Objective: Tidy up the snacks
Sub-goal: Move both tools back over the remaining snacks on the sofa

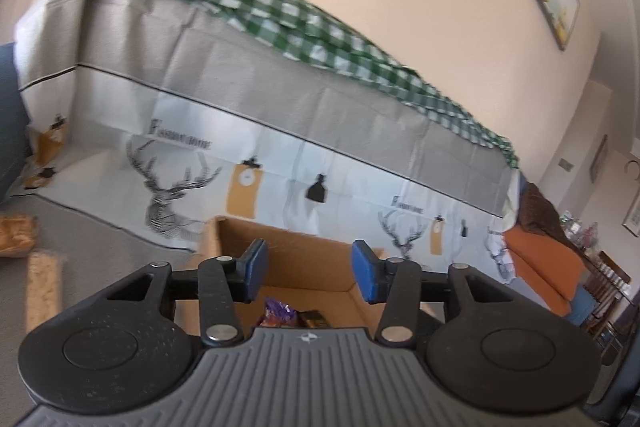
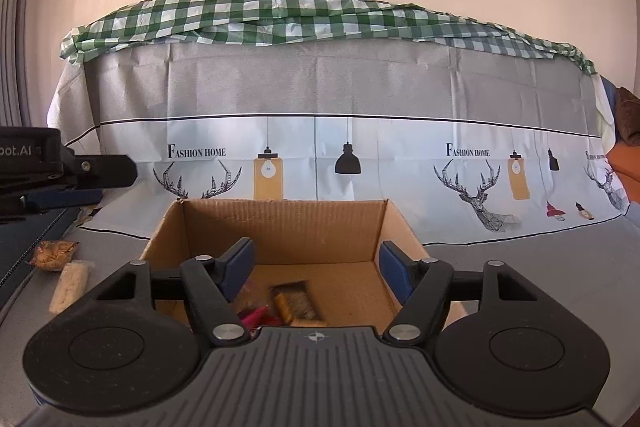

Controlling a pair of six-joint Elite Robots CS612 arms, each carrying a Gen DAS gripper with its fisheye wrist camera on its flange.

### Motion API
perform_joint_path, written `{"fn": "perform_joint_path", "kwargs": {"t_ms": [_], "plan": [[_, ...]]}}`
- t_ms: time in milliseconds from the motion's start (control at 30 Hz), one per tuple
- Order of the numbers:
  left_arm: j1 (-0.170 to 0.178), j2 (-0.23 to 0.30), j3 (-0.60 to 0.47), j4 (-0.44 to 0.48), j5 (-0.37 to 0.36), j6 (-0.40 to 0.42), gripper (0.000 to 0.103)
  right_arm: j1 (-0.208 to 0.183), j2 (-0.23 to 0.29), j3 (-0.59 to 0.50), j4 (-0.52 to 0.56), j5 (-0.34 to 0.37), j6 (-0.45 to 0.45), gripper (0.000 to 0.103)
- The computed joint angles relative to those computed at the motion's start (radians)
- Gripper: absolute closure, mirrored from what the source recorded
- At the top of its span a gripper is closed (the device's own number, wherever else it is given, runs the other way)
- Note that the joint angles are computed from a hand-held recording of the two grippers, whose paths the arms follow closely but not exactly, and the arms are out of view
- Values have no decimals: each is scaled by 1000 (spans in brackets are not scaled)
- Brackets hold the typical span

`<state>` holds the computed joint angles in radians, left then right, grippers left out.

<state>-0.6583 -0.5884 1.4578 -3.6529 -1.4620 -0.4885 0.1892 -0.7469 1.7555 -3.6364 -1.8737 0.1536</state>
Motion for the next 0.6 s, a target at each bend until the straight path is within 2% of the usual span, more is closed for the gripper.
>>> {"fn": "perform_joint_path", "kwargs": {"t_ms": [133,200,267,367,467,533,600], "plan": [[11,-22,36,30,26,-10,44,15,3,-7,8,-5,5,29],[16,-34,57,46,41,-14,31,23,4,-9,7,-9,12,29],[20,-44,77,55,47,-3,24,31,5,-11,2,-11,19,28],[14,-60,110,44,103,51,22,45,7,-14,-8,-10,26,28],[-4,-72,145,-2,225,142,16,61,12,-20,-18,-10,20,28],[1,-82,164,-22,217,179,11,70,16,-22,-27,-4,8,28],[4,-89,178,-13,242,197,11,79,19,-27,-34,1,-9,27]]}}
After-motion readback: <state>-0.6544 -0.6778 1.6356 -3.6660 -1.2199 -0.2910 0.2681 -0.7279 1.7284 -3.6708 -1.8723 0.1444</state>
